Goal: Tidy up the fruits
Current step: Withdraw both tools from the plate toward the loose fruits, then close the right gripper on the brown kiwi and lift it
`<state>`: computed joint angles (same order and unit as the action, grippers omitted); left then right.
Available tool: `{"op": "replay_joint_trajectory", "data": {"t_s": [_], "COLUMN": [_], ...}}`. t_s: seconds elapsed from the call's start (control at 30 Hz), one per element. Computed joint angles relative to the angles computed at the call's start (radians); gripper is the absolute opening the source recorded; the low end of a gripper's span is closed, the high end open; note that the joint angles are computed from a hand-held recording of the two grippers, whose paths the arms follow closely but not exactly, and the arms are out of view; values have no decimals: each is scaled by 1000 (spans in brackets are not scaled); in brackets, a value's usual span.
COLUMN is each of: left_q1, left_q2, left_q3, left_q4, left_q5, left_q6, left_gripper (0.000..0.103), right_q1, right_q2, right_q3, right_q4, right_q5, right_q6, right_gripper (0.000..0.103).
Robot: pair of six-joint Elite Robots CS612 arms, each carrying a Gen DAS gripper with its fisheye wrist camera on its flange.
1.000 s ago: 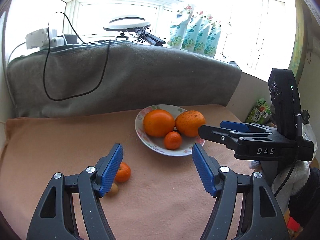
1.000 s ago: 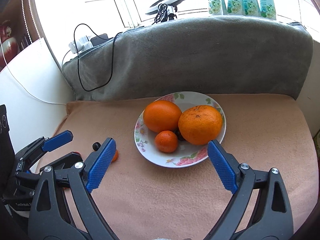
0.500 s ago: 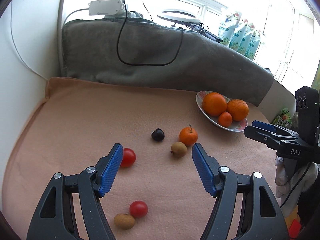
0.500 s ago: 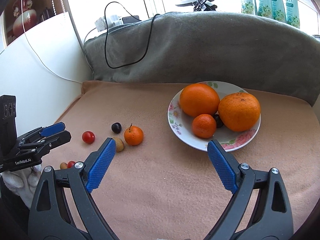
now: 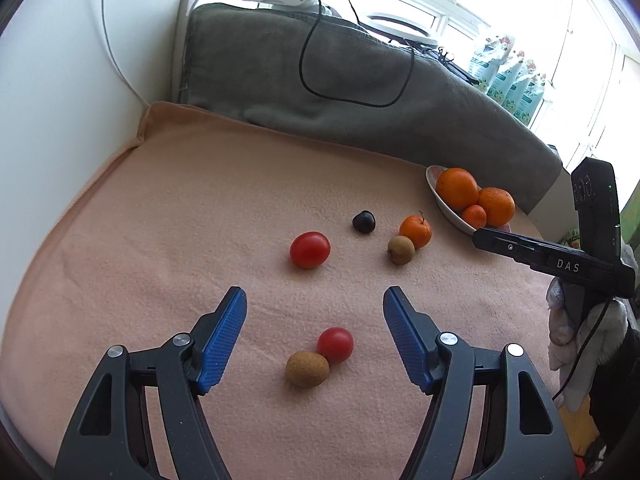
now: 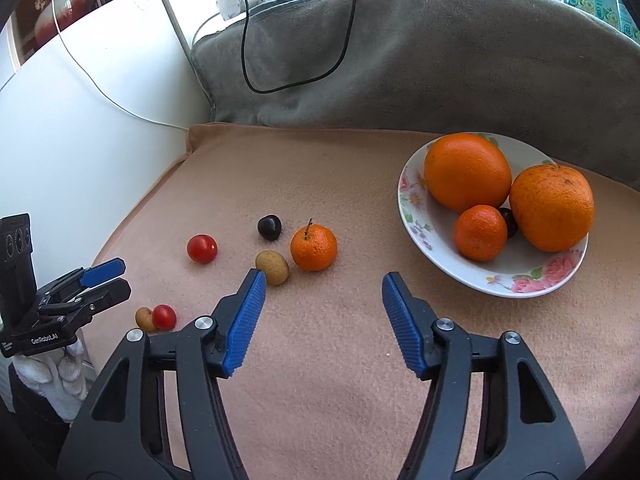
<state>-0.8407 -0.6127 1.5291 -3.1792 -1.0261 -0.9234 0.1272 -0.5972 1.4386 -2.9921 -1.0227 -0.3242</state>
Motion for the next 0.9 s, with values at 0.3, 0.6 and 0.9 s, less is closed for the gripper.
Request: {"op": "replay_joint_trajectory", "data": {"t_s": [0.3,0.6,0.9], "left_q1": [-14,-9,5], "left_q2": [-1,3,14], "left_q3": [19,34,32], "left_q4": [12,-5,-45], "left_q5": [-58,-80,-123], "left_q6": [16,0,-4], "left_gripper": [59,55,47], "right_q1": [25,44,59], "right_q2": [10,25,48], "right_q3": [-16,-45,-89], "right_q4": [69,92,150], "right_q5": [4,-26,-50], "right_q6": [-69,-82,-82], "right_gripper": [51,50,45]}}
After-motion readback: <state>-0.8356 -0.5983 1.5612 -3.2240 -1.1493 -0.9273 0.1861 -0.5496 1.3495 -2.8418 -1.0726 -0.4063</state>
